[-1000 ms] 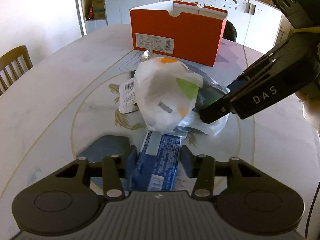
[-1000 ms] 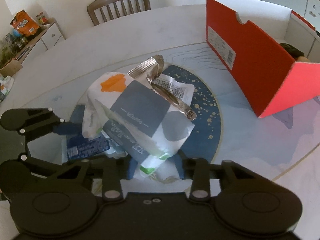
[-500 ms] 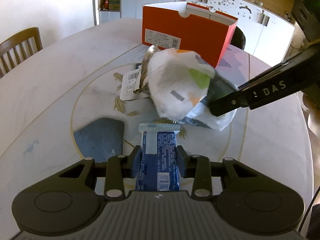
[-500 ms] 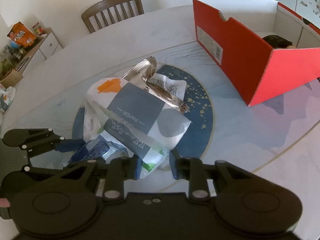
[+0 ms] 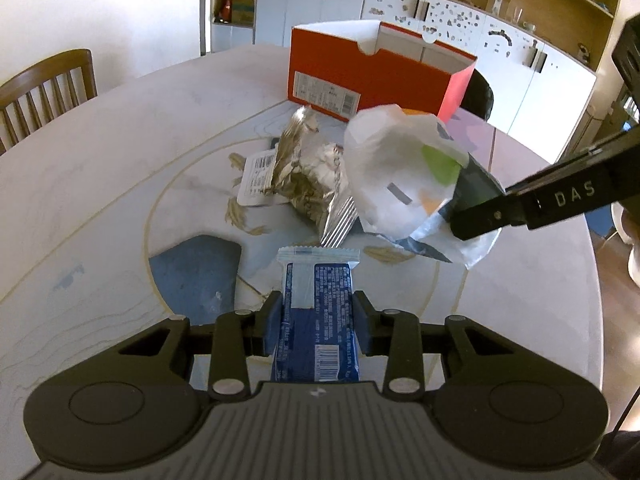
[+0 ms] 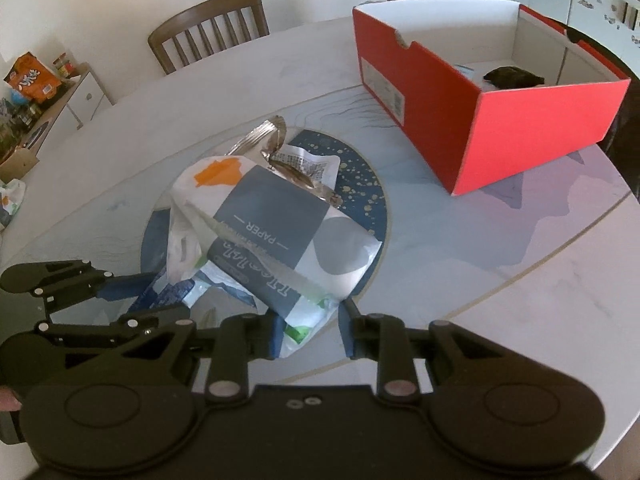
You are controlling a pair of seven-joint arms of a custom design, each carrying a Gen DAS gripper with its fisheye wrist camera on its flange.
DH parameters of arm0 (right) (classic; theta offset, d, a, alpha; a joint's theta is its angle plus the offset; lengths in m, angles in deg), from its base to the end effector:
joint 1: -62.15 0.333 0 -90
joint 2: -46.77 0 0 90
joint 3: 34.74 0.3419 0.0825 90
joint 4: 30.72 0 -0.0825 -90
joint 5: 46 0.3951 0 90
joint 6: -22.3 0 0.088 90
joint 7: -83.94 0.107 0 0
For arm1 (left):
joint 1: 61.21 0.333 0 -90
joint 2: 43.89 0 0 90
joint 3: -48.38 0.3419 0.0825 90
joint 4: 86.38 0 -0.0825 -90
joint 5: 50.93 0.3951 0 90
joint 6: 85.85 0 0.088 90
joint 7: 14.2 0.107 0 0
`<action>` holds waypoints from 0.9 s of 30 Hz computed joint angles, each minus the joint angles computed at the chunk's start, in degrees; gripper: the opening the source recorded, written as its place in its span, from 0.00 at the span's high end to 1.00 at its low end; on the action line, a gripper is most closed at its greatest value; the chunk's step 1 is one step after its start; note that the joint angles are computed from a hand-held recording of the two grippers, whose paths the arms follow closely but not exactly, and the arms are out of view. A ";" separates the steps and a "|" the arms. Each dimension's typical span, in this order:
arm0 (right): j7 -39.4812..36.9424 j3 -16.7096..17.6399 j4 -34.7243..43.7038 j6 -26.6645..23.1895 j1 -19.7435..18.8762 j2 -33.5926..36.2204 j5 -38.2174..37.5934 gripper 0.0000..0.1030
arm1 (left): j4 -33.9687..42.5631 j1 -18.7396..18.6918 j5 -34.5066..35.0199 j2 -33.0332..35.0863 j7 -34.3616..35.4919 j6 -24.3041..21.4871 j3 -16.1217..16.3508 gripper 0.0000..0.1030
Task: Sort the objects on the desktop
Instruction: 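Lift and carry the blue packet and white plastic bag toward the red shoebox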
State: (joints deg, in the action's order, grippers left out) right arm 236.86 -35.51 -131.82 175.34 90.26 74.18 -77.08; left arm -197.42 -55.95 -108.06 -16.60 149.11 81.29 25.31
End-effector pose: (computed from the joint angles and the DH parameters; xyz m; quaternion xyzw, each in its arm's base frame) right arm 0.6257 0.3422 0.3528 -0.6159 0.7411 -0.1717 0.2046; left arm 0.6515 -0.1314 0.3015 -0.4493 0.8184 -0.3434 0.1025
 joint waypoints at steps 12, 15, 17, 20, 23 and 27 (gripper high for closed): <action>5.42 -0.87 -4.26 0.61 1.06 -5.05 -5.11 0.75 | -2.63 -1.84 -3.71 -5.69 0.08 -1.04 1.32 0.66; 5.32 -0.36 -5.31 0.58 0.46 -6.50 -6.06 0.75 | -3.09 -3.03 -3.92 -7.00 -0.88 -0.86 2.15 0.66; 5.14 -0.10 -5.93 1.05 -0.09 -7.28 -6.53 0.75 | -3.33 -3.93 -3.79 -7.72 -2.30 -0.56 2.78 0.66; 4.07 0.42 -7.22 2.55 -1.30 -8.51 -6.48 0.75 | -3.22 -4.53 -4.81 -8.49 -3.63 -0.48 3.00 0.66; 1.89 1.02 -9.20 4.66 -2.91 -10.11 -5.50 0.75 | -2.85 -5.64 -5.13 -8.88 -5.43 0.59 3.38 0.66; -3.94 2.16 -11.81 7.30 -5.70 -12.31 -2.33 0.75 | -2.32 -7.86 -2.51 -9.16 -10.37 2.76 4.05 0.66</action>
State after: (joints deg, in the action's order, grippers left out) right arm 232.92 -33.35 -143.63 182.64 84.57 61.87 -79.41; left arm -199.74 -63.81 -110.57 -25.76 138.74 84.05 29.36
